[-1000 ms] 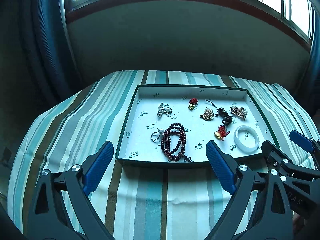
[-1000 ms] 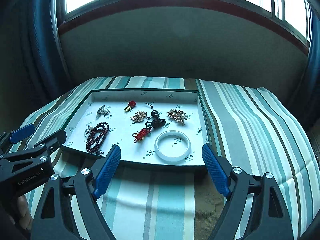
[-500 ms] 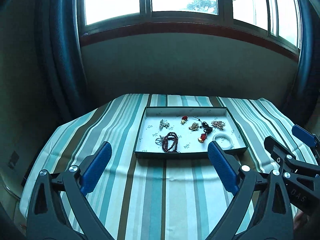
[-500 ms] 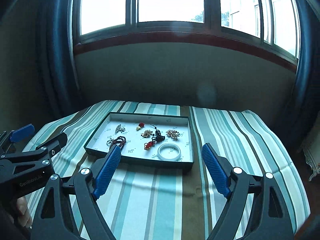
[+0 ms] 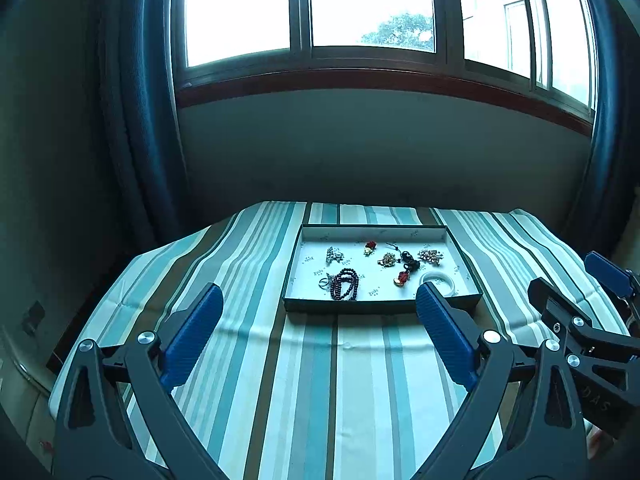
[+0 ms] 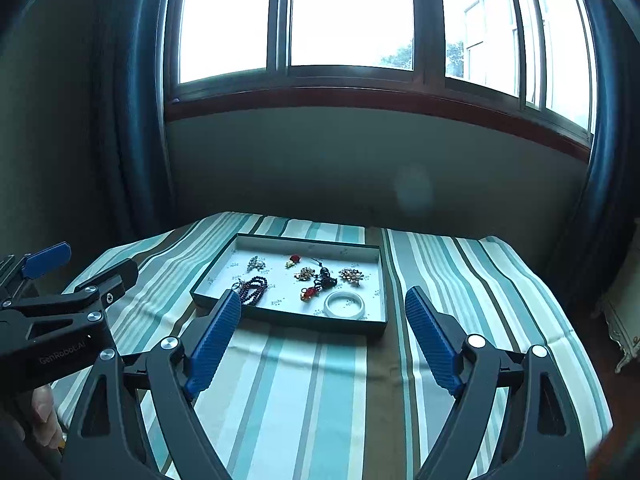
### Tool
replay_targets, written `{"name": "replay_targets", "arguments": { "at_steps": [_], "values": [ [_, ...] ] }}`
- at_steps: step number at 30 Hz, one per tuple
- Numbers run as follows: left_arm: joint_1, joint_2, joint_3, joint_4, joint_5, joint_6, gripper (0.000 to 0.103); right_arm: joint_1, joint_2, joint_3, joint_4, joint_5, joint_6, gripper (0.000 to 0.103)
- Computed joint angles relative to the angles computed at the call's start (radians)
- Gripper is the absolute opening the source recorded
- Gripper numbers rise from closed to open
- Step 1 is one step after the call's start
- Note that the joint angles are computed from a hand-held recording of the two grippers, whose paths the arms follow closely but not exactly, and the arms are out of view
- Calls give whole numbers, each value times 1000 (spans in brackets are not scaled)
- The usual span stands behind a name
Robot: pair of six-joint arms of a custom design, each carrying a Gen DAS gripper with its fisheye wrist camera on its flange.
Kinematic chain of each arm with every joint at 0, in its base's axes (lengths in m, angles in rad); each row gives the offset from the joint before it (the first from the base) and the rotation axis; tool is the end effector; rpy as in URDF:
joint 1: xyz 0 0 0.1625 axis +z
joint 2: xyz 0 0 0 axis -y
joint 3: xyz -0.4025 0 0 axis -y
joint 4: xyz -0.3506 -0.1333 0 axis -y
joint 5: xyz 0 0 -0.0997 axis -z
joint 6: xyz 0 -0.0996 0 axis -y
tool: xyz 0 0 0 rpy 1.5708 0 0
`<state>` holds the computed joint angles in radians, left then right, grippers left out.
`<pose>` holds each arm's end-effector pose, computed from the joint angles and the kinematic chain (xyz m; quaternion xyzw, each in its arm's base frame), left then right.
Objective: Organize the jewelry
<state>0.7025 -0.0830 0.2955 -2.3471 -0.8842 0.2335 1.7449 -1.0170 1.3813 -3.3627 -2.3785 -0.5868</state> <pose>-0.5365 -0.7116 0.1101 0.3937 0.8197 -0.3498 0.2254 0.1681 -0.6016 0.4688 0.0192 -0.7409 0.5284 0.4141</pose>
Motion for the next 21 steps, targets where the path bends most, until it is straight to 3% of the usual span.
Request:
{"name": "replay_targets", "arguments": {
  "at_steps": [9,21],
  "values": [
    [-1,-29,62,-31,0,-4,97,3,-1,3,-6,0,-3,83],
    [1,-27,56,-24,-2,-6,97,6,-1,2,-4,-2,-10,83]
  ]
}}
